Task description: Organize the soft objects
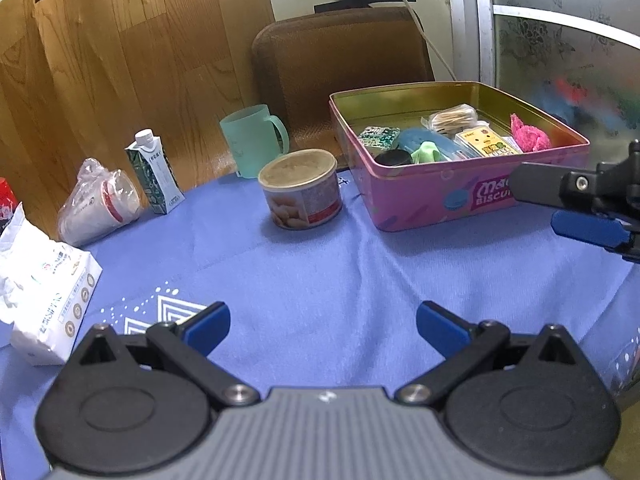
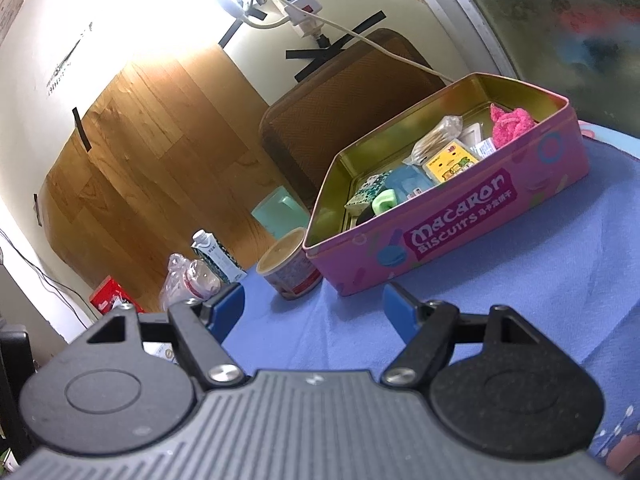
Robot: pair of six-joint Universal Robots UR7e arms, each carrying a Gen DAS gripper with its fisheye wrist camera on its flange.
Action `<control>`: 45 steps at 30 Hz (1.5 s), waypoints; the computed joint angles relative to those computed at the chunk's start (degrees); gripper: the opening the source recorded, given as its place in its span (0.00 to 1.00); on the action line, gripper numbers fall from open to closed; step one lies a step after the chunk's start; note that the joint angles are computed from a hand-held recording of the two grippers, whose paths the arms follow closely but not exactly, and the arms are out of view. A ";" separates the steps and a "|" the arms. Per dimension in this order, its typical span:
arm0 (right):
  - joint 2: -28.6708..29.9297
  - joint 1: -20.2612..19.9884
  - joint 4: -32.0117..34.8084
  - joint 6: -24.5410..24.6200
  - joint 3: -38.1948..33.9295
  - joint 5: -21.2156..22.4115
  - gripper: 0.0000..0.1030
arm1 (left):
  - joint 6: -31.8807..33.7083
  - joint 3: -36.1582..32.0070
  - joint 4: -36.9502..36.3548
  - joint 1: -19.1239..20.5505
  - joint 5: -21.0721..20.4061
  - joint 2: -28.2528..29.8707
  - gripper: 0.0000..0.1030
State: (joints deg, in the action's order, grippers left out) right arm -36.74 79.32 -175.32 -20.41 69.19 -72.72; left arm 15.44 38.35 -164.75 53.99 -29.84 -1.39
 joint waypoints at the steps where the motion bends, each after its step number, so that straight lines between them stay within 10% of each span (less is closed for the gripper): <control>1: -0.04 -0.03 -0.08 0.02 0.08 0.08 0.76 | 0.33 -0.12 -0.35 -0.03 0.09 0.09 1.00; 45: -0.34 0.15 -3.33 0.98 2.12 0.25 0.77 | 4.00 -0.14 -6.32 0.07 2.44 0.84 1.00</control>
